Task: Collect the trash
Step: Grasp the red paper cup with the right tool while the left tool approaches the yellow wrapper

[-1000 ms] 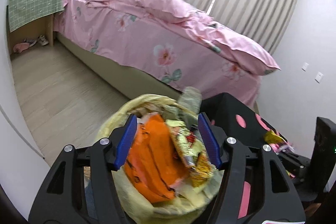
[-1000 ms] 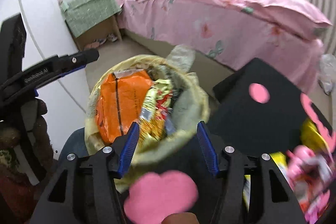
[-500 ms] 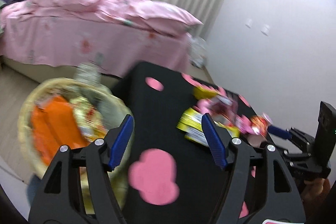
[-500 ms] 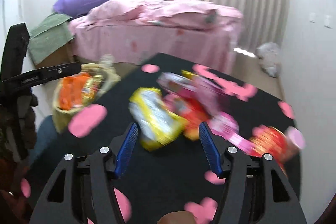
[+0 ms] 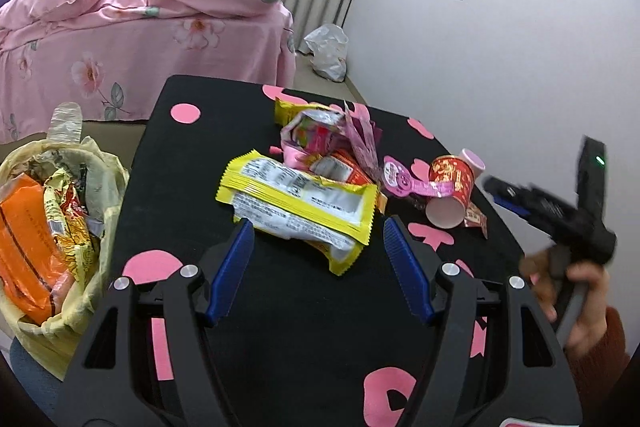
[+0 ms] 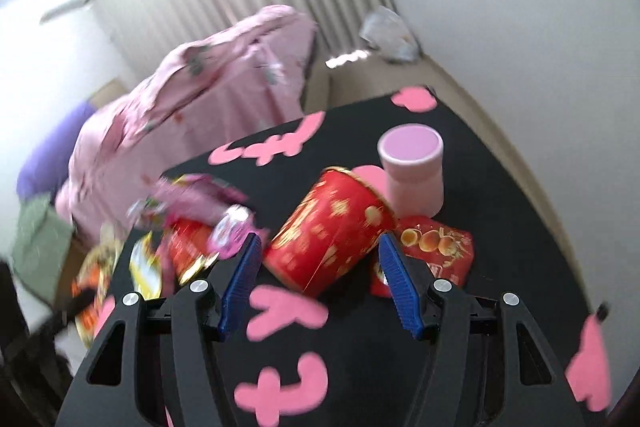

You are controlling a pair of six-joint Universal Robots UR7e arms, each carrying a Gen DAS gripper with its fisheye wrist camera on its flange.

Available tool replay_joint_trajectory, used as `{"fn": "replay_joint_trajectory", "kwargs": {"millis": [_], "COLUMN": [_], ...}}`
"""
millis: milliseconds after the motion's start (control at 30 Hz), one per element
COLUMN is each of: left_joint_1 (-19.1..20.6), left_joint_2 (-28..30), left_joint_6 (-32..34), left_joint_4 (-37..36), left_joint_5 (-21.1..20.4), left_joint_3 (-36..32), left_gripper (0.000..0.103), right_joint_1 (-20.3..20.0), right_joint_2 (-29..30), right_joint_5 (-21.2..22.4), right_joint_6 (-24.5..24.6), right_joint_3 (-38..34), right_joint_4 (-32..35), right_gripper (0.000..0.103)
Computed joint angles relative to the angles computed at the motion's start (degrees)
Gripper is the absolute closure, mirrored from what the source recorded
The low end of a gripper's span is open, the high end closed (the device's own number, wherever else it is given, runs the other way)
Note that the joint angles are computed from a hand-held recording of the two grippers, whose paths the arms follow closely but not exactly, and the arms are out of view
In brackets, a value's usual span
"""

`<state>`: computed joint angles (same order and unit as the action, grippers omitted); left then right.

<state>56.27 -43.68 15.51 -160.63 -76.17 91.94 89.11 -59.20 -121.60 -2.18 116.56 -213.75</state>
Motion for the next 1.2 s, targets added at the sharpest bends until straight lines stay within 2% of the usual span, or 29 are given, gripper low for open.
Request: {"fn": "replay_joint_trajectory", "kwargs": {"millis": [100, 200, 333, 367, 467, 567, 700, 900, 1000, 1100, 1200], "left_joint_1": [-0.1, 0.2, 0.6, 0.6, 0.6, 0.8, 0.3, -2.9, -4.4, -5.7, -5.1], "left_joint_2": [0.2, 0.2, 0.5, 0.4, 0.1, 0.1, 0.9, 5.9, 9.0, 11.5, 9.9], "left_joint_6": [0.5, 0.1, -0.9, -0.9, -0.6, -1.1, -1.8, 3.9, 9.3, 15.3, 15.6], "left_joint_4": [-0.1, 0.1, 0.4, 0.4, 0.3, 1.2, 2.8, -3.3, -3.7, -6.2, -6.5], "left_joint_5": [1.0, 1.5, 1.3, 1.2, 1.2, 0.9, 0.8, 8.1, 10.3, 16.0, 16.3], "left_joint_3": [0.2, 0.0, -0.4, -0.3, 0.1, -0.4, -1.6, -3.9, -5.7, -5.5, -3.1], "left_gripper": [0.039, 0.039, 0.039, 0.039, 0.039, 0.039, 0.036, 0.034, 0.034, 0.034, 0.035], "right_joint_1": [-1.8, -2.5, -1.8, -1.9, -1.2, 1.5, 3.8, 4.9, 4.7, 4.4, 4.8], "right_joint_2": [0.8, 1.9, 3.2, 3.6, 3.6, 3.7, 2.5, 1.4, 0.8, 0.2, 0.6], "right_joint_5": [1.3, 4.7, 3.4, 4.3, 4.6, 1.6, -0.9, -4.3, -3.8, -3.0, -3.7], "right_joint_6": [3.0, 2.1, -0.5, -1.0, -3.4, -9.3, -13.4, -14.4, -13.7, -12.6, -14.0], "right_joint_3": [-2.4, -3.8, -7.1, -7.3, -6.3, -4.6, -0.6, 5.6, 7.5, 8.2, 7.9], "right_joint_4": [4.5, 5.6, 13.7, 13.6, 11.4, 7.2, 3.4, -3.2, -5.3, -6.1, -6.6], "right_gripper": [0.045, 0.047, 0.051, 0.052, 0.053, 0.053, 0.053, 0.054, 0.054, 0.053, 0.053]}}
